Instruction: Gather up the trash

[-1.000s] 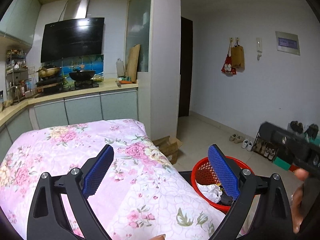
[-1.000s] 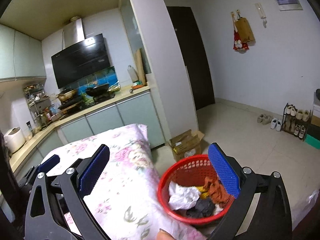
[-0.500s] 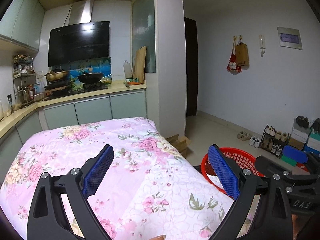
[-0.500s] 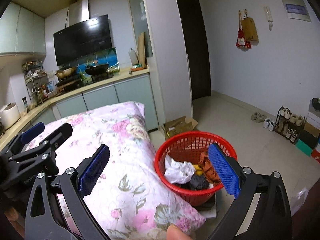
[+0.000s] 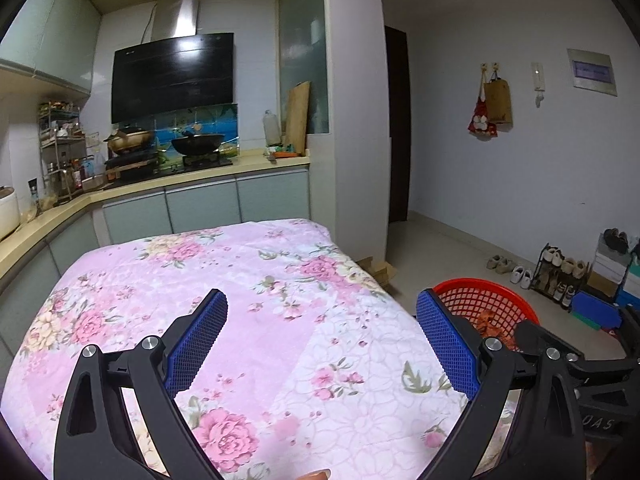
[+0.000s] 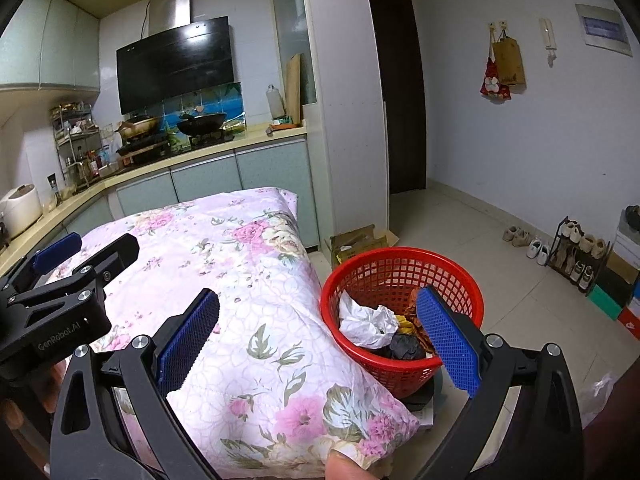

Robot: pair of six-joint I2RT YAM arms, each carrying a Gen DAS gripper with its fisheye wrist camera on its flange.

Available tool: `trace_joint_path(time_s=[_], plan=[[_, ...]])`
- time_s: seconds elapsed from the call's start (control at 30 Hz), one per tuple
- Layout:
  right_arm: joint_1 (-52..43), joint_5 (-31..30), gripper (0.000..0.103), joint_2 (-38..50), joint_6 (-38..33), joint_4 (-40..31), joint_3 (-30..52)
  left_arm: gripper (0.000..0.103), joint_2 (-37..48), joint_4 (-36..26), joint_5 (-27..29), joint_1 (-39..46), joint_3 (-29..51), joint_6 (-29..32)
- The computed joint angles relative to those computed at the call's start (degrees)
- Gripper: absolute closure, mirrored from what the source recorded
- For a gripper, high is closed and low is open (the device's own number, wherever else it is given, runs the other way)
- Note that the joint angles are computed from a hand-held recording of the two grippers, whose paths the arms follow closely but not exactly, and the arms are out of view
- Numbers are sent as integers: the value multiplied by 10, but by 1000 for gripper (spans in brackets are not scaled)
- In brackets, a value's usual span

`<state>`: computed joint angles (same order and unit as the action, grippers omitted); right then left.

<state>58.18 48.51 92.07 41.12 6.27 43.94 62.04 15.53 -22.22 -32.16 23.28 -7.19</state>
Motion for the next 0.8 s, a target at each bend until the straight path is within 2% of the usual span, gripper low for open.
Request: trace_joint_path(time_s=[0.4, 0.8], plan=[[4, 21, 7, 7, 34, -28, 7, 11, -22, -4, -7, 18, -14, -12], [-15, 10, 7, -3, 81, -66, 5, 11, 14, -13, 9, 11, 5, -12]])
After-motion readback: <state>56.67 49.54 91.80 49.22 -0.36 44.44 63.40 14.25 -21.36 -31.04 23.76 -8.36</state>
